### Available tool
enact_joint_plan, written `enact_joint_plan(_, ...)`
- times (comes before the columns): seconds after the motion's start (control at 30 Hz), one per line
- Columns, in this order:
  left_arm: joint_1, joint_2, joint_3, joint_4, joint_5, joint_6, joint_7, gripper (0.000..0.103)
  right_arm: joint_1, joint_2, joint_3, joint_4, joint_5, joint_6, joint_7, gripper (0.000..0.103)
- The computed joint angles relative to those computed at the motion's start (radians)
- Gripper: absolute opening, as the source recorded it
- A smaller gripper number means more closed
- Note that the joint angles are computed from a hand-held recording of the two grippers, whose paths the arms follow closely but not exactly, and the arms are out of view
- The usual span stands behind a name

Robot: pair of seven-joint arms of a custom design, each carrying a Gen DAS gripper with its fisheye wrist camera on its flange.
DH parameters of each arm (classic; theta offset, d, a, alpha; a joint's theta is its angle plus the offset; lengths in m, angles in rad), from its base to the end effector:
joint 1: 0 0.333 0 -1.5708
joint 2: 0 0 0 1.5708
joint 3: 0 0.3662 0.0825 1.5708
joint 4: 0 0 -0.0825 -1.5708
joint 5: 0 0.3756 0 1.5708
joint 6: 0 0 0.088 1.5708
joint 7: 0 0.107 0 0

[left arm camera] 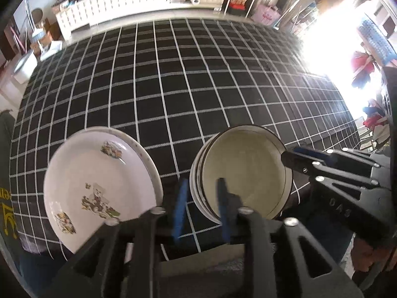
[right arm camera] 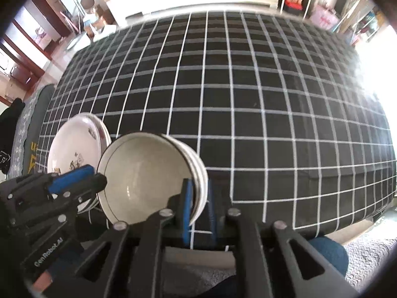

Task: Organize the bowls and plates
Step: 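Reach the right gripper to the bowl stack and grasp its rim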

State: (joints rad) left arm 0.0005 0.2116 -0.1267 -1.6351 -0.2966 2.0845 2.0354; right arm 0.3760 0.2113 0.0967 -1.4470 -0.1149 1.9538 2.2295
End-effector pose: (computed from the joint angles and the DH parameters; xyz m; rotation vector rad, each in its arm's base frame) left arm 0.6464 -0.0885 0.5710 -1.6044 2.6121 -0.5926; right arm 0.5892 0.2840 0.6472 -1.8525 2.1845 -0.2233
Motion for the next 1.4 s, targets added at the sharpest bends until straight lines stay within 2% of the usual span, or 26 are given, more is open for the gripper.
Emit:
enact_joint_plan(0.07, 0.006, -0.02, -0.002, -0.025, -0.018, 0.026, 0.033, 0.034, 0.007, -0.029, -0.004, -0.036, -0.034, 0.035, 0.029, 0.047)
enact_joint_plan(0.13, 0.014, -0.037, -0.005, -0.043, -0.046, 0.034, 0.08, 0.044, 0.014, -0.055, -0.004, -0.064, -0.072, 0.058, 0.058, 0.06)
enact_joint_plan(0.17, 0.02, -0.046, -0.005, -0.054, -0.067, 0.04, 0.105, 0.049, 0.018, -0.067, -0.003, -0.075, -0.092, 0.068, 0.073, 0.064)
enact_joint_plan(0.27, 0.036, -0.083, 0.0, -0.09, -0.132, 0.051, 0.176, 0.052, 0.02, -0.088, 0.004, -0.093, -0.099, 0.082, 0.089, 0.064)
enact_joint_plan(0.4, 0.045, -0.135, 0.01, -0.141, -0.198, 0.058, 0.24, 0.06, 0.021, -0.126, 0.013, -0.145, -0.095, 0.146, 0.12, 0.064)
enact_joint_plan(0.47, 0.048, -0.164, 0.018, -0.176, -0.235, 0.094, 0.278, 0.062, 0.029, -0.143, 0.018, -0.164, -0.123, 0.159, 0.148, 0.064)
enact_joint_plan(0.5, 0.048, -0.173, 0.021, -0.189, -0.251, 0.113, 0.289, 0.067, 0.033, -0.153, 0.021, -0.176, -0.146, 0.166, 0.171, 0.064)
enact_joint_plan(0.57, 0.045, -0.2, 0.025, -0.223, -0.265, 0.151, 0.292, 0.072, 0.039, -0.175, 0.025, -0.208, -0.189, 0.185, 0.224, 0.071)
enact_joint_plan(0.63, 0.042, -0.217, 0.031, -0.246, -0.278, 0.159, 0.314, 0.072, 0.039, -0.2, 0.028, -0.247, -0.22, 0.215, 0.269, 0.089)
enact_joint_plan(0.7, 0.04, -0.223, 0.035, -0.26, -0.275, 0.16, 0.334, 0.072, 0.037, -0.206, 0.032, -0.258, -0.228, 0.222, 0.288, 0.091)
enact_joint_plan(0.9, 0.044, -0.176, 0.042, -0.208, -0.231, 0.105, 0.311, 0.072, 0.034, -0.193, 0.035, -0.253, -0.207, 0.209, 0.319, 0.098)
enact_joint_plan(0.97, 0.054, -0.142, 0.044, -0.164, -0.236, 0.056, 0.297, 0.072, 0.029, -0.193, 0.031, -0.269, -0.163, 0.243, 0.319, 0.103)
enact_joint_plan(1.2, 0.087, 0.006, 0.025, 0.008, -0.234, -0.152, 0.259, 0.072, 0.005, -0.16, 0.018, -0.287, -0.002, 0.3, 0.301, 0.103)
enact_joint_plan(1.4, 0.085, 0.071, 0.003, 0.055, -0.221, -0.177, 0.265, 0.072, -0.011, -0.116, 0.012, -0.262, 0.071, 0.286, 0.287, 0.103)
